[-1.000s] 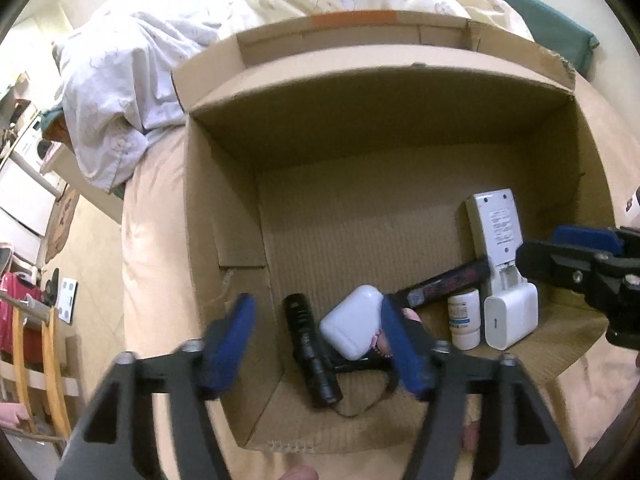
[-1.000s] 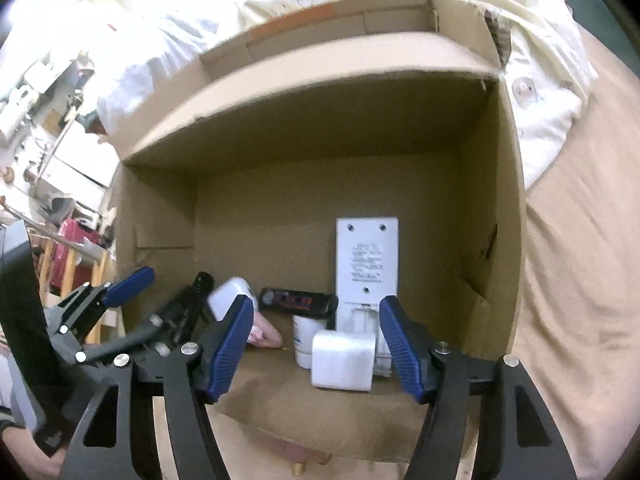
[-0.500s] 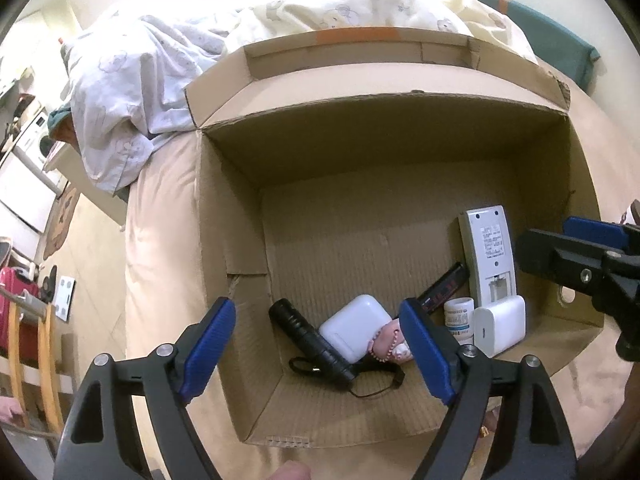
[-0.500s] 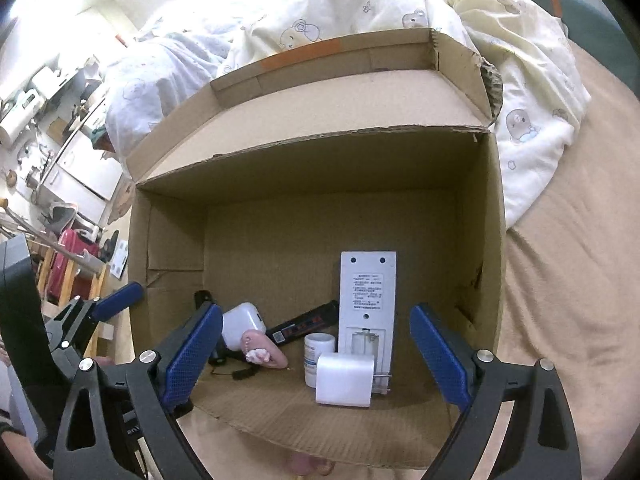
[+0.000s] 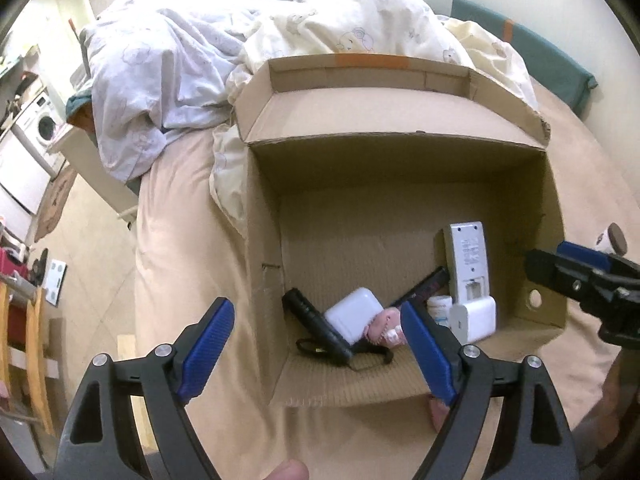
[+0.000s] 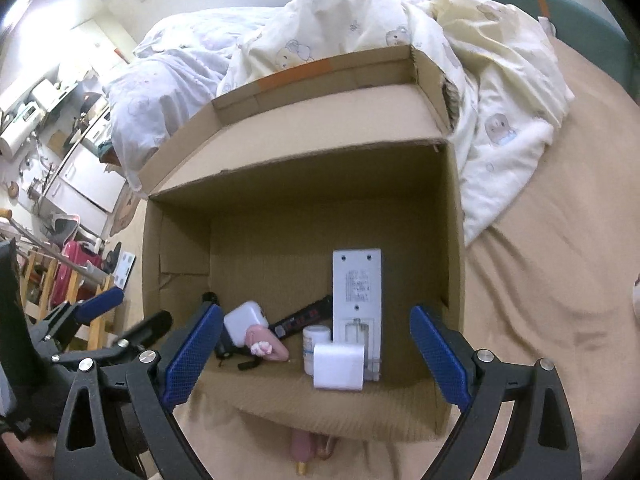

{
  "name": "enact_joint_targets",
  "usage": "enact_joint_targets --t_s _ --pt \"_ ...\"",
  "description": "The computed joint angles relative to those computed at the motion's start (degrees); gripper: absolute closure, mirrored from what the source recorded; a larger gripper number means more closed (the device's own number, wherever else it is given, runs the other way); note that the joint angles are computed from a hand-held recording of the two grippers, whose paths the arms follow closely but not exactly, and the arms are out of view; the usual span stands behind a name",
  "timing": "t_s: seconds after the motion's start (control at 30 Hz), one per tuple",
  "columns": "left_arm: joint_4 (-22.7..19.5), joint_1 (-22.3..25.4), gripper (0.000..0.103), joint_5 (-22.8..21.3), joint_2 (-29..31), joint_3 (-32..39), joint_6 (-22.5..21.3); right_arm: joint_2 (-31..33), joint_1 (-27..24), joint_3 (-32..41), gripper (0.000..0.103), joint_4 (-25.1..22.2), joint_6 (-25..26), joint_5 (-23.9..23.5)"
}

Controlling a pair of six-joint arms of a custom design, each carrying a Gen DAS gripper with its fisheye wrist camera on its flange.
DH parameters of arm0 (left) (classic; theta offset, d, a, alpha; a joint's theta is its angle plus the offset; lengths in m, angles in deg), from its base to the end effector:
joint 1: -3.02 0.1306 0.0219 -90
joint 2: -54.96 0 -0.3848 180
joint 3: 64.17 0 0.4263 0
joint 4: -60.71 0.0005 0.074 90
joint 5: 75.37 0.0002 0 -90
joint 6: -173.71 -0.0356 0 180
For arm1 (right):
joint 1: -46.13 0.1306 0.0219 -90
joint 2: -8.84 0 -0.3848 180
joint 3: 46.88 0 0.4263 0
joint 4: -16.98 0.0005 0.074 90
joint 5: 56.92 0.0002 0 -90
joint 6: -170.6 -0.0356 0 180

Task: Organize rigid objects
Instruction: 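Lift both grippers out of the box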

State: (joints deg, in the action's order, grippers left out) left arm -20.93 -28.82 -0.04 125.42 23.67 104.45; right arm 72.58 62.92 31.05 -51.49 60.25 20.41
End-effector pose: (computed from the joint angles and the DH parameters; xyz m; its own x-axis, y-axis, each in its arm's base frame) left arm 0.2992 -0.1758 0.5228 -0.8633 0.1328 -0.4869 0.1189 0.9911 0.0595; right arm 0.3122 0.1018 0.4918 -0.8694 0.0921 -0.4855 -0.1089 0.9226 0.3700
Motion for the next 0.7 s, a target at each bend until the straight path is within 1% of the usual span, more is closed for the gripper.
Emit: enact_joint_targets --t_s 0.13,0.3,0.4,0.53,0.7 --pt "-1.6 -0.3 0.019 -0.2 -2.2 -1.0 0.6 -1.6 1.2 -0.2 0.002 -1.8 0.4 1.4" --pt "-3.8 0.2 0.019 1.1 -5.6 -3.0 1.1 -4.5 2.1 -0.7 0.002 -3.6 0.9 1.7" --pt "-4.9 0.4 0.019 0.8 -7.4 -4.2 1.6 -6.3 2.2 -1.6 0.002 -4.5 -0.2 1.2" --pt "-6.4 0.7 0.019 1.6 -9.2 -5.9 2.7 -8.4 2.8 -3.0 0.002 -5.7 -1.6 1.2" --pt "-6.6 0.4 0.019 2.2 -10.3 -7.2 4.0 -10.0 3.4 -4.8 0.002 -7.0 -3.9 1.3"
